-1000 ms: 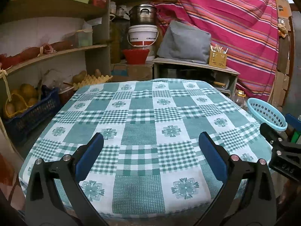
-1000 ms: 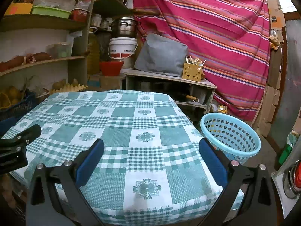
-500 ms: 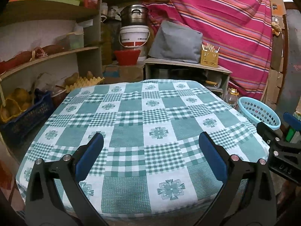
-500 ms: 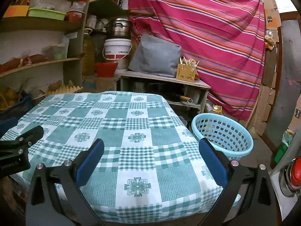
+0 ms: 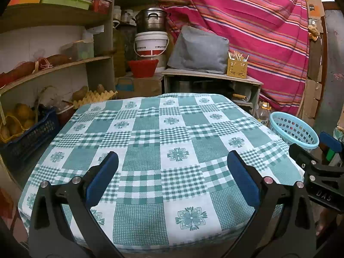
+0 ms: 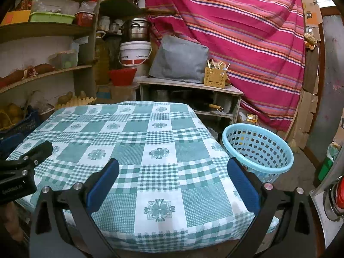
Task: Collect trash
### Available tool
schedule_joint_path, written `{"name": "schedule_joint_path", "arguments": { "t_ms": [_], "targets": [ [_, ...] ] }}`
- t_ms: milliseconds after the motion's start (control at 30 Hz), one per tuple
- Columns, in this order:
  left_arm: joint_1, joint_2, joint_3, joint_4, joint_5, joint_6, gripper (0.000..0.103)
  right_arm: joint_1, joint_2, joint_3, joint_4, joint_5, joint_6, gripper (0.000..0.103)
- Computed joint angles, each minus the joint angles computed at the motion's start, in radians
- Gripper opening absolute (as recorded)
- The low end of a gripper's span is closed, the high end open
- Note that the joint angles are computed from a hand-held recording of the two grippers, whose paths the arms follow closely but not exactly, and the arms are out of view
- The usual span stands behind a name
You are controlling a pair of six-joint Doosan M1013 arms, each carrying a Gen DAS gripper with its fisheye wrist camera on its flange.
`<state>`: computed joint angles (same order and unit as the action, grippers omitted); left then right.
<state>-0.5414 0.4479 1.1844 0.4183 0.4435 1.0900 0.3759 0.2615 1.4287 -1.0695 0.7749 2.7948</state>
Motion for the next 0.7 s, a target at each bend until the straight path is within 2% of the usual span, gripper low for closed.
{"name": "schedule_joint_path", "arguments": {
  "t_ms": [700],
  "targets": [
    [0.002,-0.002,0.0,0.014,0.0,-0.009,0.098,0.002,0.005,-0.007,0.005,0.001,-0.012,0.098]
  ]
}}
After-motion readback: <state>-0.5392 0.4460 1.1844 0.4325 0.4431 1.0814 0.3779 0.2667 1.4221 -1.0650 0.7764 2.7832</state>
